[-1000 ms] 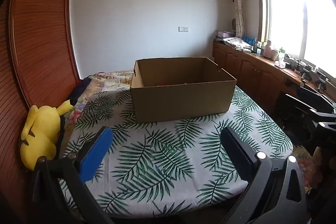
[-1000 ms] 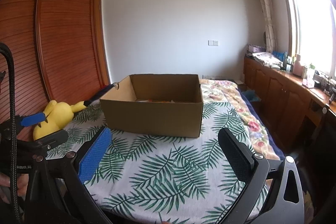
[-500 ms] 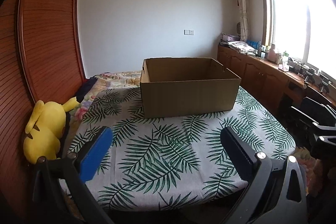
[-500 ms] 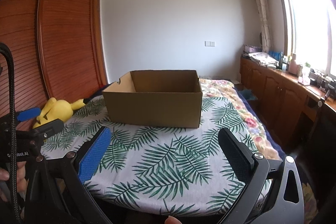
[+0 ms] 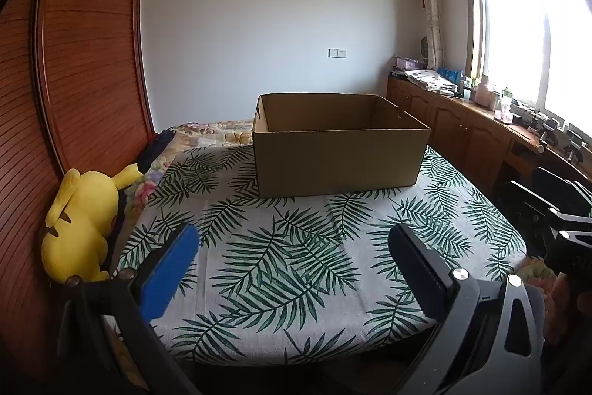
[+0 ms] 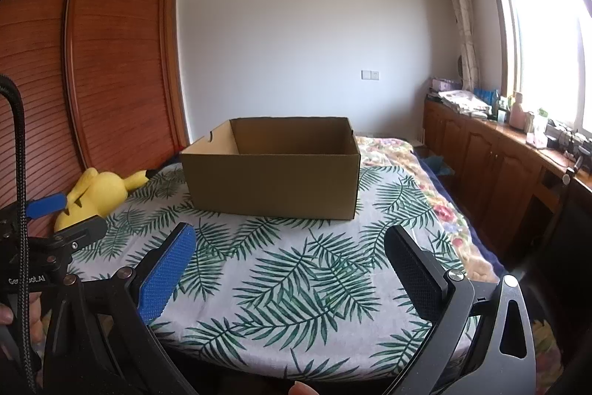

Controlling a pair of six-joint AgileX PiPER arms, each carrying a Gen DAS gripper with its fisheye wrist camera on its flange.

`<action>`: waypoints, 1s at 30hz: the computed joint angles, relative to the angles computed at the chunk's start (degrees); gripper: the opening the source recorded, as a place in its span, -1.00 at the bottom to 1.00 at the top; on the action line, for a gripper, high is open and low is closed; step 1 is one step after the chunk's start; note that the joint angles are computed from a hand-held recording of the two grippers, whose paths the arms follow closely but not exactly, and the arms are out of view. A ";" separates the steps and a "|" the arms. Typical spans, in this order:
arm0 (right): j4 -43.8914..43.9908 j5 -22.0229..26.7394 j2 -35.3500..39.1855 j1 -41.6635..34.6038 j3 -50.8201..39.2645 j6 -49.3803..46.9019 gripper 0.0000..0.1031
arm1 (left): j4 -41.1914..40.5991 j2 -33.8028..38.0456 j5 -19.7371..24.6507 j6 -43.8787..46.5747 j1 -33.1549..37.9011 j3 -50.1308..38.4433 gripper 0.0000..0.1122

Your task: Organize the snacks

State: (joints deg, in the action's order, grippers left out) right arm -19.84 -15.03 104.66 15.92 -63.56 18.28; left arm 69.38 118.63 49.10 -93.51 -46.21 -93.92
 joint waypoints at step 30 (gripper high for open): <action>1.73 -0.72 0.25 -0.55 0.74 -1.31 1.00 | 0.24 -0.29 0.31 -0.26 -0.25 0.24 0.84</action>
